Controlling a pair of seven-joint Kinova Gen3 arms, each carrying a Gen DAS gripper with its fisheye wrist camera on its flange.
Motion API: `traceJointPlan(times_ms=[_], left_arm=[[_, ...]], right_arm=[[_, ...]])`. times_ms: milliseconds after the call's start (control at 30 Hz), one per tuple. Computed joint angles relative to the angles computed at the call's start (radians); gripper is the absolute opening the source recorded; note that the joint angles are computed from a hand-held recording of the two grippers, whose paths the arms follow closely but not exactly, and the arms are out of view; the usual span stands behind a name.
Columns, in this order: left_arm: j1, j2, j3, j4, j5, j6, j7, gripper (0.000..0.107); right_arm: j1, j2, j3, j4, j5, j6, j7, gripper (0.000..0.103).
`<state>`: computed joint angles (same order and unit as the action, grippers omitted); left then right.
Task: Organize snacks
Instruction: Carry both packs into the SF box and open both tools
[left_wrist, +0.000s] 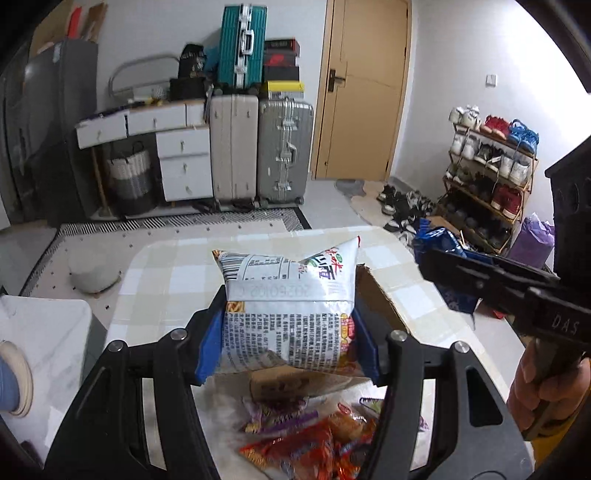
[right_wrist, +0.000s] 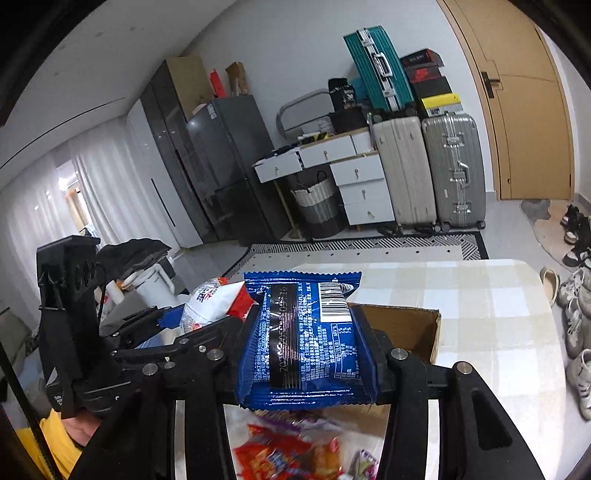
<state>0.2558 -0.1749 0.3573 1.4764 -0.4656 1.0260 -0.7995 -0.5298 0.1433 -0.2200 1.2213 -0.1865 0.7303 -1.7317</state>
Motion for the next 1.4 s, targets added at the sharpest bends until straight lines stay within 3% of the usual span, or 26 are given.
traceJointPlan(times_ms=[267,500,733,867,1067,1333,1400], left_arm=[[0.056,0.261,-0.106,-0.189,0.082,0.077,-0.106,0.057],[0.052,0.409,-0.18,-0.272,0.219,0.088,-0.263,0.058],[0.014,0.449,-0.25,-0.196,0.351,0.007,-0.372,0.059],[0.023,0.482,-0.267,-0.192,0.354,-0.02,-0.394,0.059],[0.011,0.483,-0.272,-0.172,0.39,-0.021,-0.414,0.062],[0.0,0.434,-0.279,-0.118,0.406,-0.056,-0.407,0.069],[0.018,0.412,-0.289,-0.104,0.378,-0.049,-0.372,0.076]], right_arm=[[-0.013,0.187,0.033,-0.175,0.044,0.113,-0.045,0.046],[0.02,0.281,0.036,-0.213,0.002,0.164,-0.04,0.046],[0.048,0.314,0.032,-0.201,-0.037,0.186,-0.028,0.046],[0.067,0.331,0.03,-0.204,-0.073,0.208,-0.043,0.046],[0.042,0.322,0.045,-0.2,-0.033,0.215,-0.05,0.046],[0.054,0.318,0.041,-0.194,-0.048,0.223,-0.069,0.046],[0.05,0.318,0.043,-0.196,-0.042,0.228,-0.073,0.046]])
